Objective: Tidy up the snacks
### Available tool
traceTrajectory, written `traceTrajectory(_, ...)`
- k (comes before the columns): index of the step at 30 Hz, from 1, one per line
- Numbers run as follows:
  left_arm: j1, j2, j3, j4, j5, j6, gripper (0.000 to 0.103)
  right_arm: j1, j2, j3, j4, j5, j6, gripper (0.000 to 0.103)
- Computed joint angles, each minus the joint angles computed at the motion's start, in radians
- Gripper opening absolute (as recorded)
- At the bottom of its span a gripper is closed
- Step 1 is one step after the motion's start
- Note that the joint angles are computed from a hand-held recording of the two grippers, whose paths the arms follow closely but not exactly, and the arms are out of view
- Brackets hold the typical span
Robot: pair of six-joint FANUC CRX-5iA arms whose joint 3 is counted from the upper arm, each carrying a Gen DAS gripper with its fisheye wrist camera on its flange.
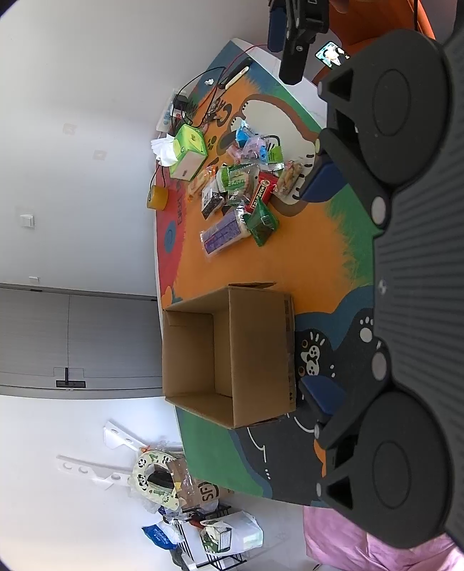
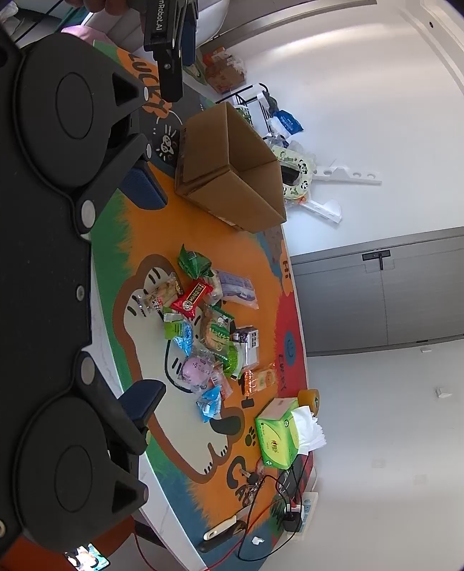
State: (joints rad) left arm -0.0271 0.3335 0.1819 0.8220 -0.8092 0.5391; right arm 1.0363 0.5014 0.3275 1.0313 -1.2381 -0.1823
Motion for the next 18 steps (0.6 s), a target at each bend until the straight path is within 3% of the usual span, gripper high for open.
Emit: traceTrajectory(18, 0.0, 0.005, 0.002, 0.006, -0.018, 0.007, 0.103, 0.0, 0.002, 0.004, 0.002, -0.005, 0.009, 0.103)
